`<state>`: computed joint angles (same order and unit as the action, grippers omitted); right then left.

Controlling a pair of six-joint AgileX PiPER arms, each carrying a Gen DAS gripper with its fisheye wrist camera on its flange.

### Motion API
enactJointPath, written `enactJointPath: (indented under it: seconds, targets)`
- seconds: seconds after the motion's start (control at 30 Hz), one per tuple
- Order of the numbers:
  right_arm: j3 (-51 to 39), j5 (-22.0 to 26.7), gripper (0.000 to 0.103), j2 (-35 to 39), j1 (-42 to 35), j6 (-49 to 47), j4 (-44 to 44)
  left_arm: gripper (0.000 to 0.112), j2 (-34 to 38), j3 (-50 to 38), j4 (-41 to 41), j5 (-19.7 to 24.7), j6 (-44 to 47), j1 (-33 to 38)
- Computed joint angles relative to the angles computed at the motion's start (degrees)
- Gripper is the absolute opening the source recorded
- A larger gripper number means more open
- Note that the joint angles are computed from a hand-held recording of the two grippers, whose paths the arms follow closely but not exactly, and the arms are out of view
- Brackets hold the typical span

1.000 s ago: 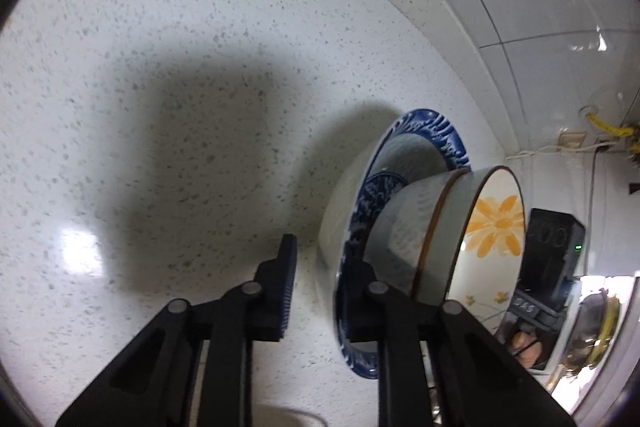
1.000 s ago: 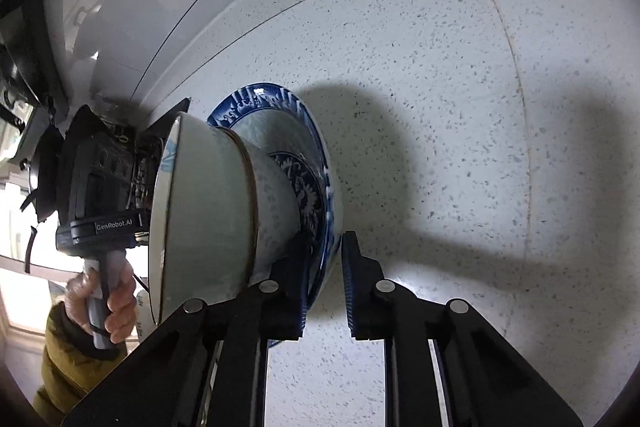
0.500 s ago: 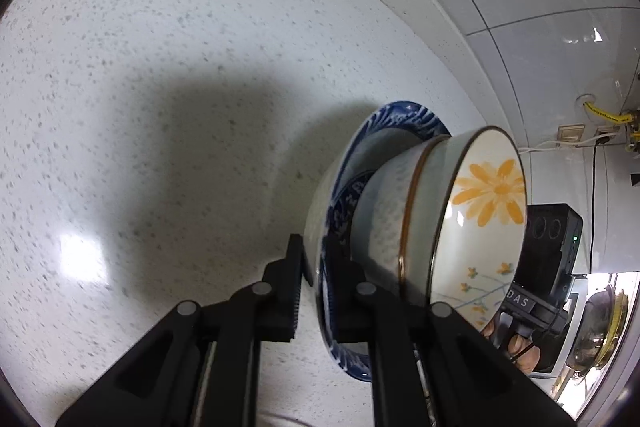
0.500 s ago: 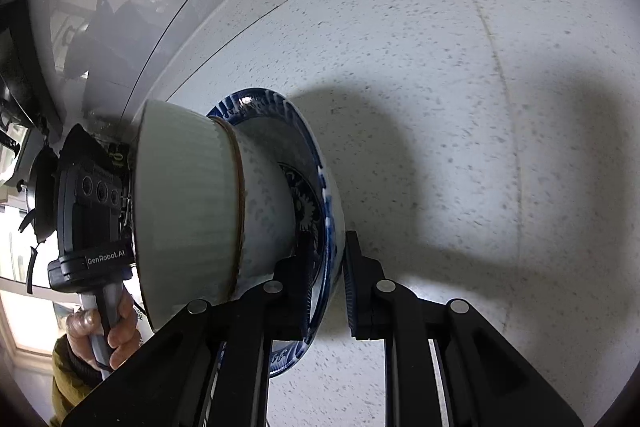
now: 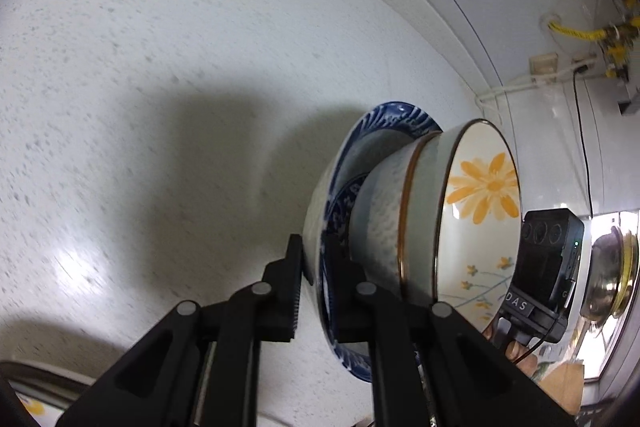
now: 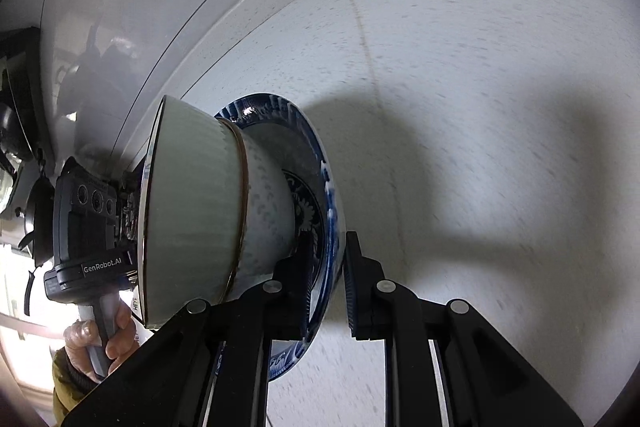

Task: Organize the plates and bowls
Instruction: 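Lift the bowl stack with both grippers and lower it onto the bear plates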

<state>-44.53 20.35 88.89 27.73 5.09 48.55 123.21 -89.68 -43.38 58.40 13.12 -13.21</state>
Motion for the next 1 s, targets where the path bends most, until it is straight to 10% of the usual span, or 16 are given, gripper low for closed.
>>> enactJointPath:
  seconds: [0.23, 0.57, 0.8, 1.0]
  targets:
    - [7.0, -1.4, 0.014, -11.3, 4.4, 22.4, -18.5, 0.009, -8.8, 12.1, -4.2, -5.2, 2.3, -4.9]
    - [7.0, -1.0, 0.014, -14.6, 8.5, 24.9, -21.9, 0.010, -28.0, 33.7, -6.8, -10.7, 4.0, -3.9]
    - [2.1, 0.1, 0.014, -11.9, 12.7, 24.2, -22.0, 0.010, -43.9, 45.5, -4.0, -6.9, 3.0, 4.3]
    - [-6.8, 1.1, 0.014, -6.3, 17.6, 26.2, -24.5, 0.011, -55.7, 47.4, 1.5, 5.1, 4.0, 19.8]
